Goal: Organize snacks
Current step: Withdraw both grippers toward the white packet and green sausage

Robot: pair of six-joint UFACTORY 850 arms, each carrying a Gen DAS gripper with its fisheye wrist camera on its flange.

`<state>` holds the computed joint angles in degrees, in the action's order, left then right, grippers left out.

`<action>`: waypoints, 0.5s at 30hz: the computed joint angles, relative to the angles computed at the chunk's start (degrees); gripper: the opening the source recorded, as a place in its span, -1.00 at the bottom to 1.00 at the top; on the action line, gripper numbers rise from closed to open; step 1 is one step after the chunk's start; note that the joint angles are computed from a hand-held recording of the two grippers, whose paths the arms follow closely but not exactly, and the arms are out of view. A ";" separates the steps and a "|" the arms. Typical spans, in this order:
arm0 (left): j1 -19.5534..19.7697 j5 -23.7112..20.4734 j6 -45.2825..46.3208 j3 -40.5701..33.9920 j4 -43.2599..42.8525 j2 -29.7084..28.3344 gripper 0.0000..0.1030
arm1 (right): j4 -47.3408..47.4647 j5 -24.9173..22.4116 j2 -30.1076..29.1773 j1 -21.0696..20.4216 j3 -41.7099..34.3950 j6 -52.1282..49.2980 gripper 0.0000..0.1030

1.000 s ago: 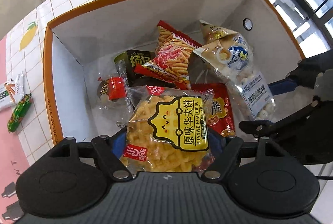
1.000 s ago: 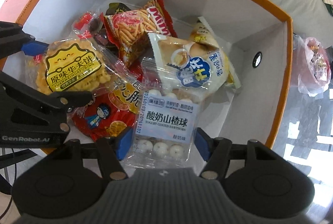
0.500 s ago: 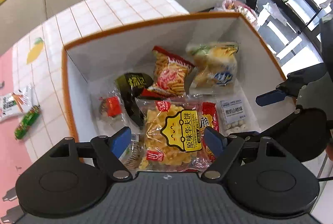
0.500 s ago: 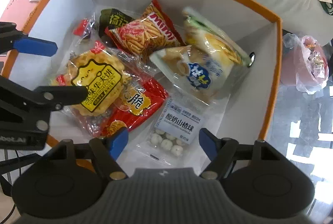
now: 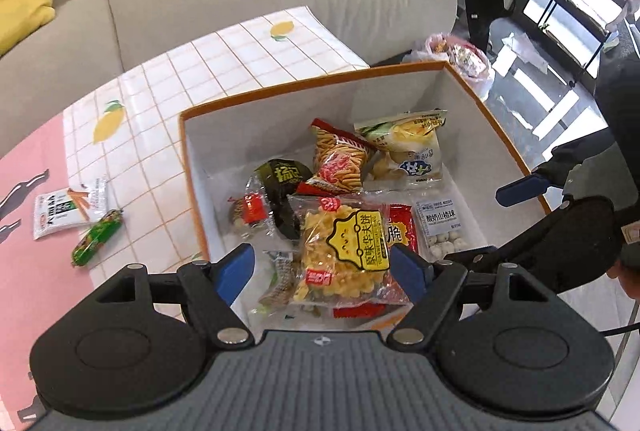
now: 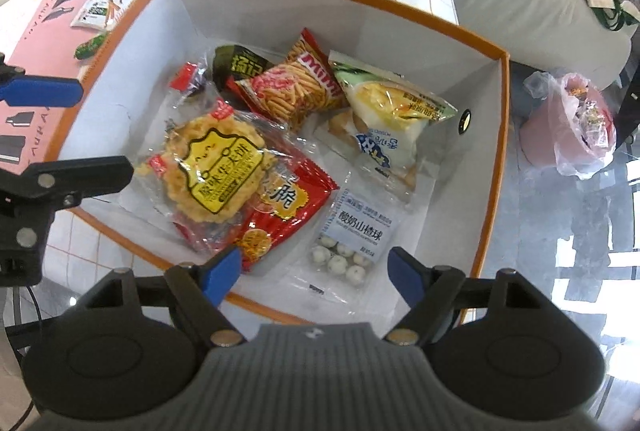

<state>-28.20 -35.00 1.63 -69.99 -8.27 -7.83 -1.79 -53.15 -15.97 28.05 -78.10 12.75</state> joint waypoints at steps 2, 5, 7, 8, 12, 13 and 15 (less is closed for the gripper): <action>0.24 0.83 -0.26 1.51 0.32 1.75 0.72 | -0.56 0.14 0.78 0.63 0.05 1.38 0.52; 0.51 2.43 -2.05 3.80 2.38 4.36 0.72 | -2.09 1.31 2.10 1.72 0.71 3.63 0.52; 0.68 3.60 -3.62 5.31 4.32 5.99 0.71 | -3.41 2.43 3.09 2.69 1.28 5.63 0.61; 0.77 4.30 -4.60 6.18 5.48 6.90 0.71 | -3.97 3.37 3.70 3.24 1.69 6.76 0.62; 1.51 6.86 -7.58 9.70 8.61 10.46 0.67 | -7.48 6.99 5.76 5.85 3.38 12.36 0.62; 1.79 7.39 -8.09 10.56 9.05 11.34 0.67 | -9.01 7.96 6.16 6.65 3.80 14.11 0.62; 2.61 8.37 -7.96 12.08 9.02 12.86 0.66 | -13.48 10.18 7.03 8.69 4.82 18.86 0.62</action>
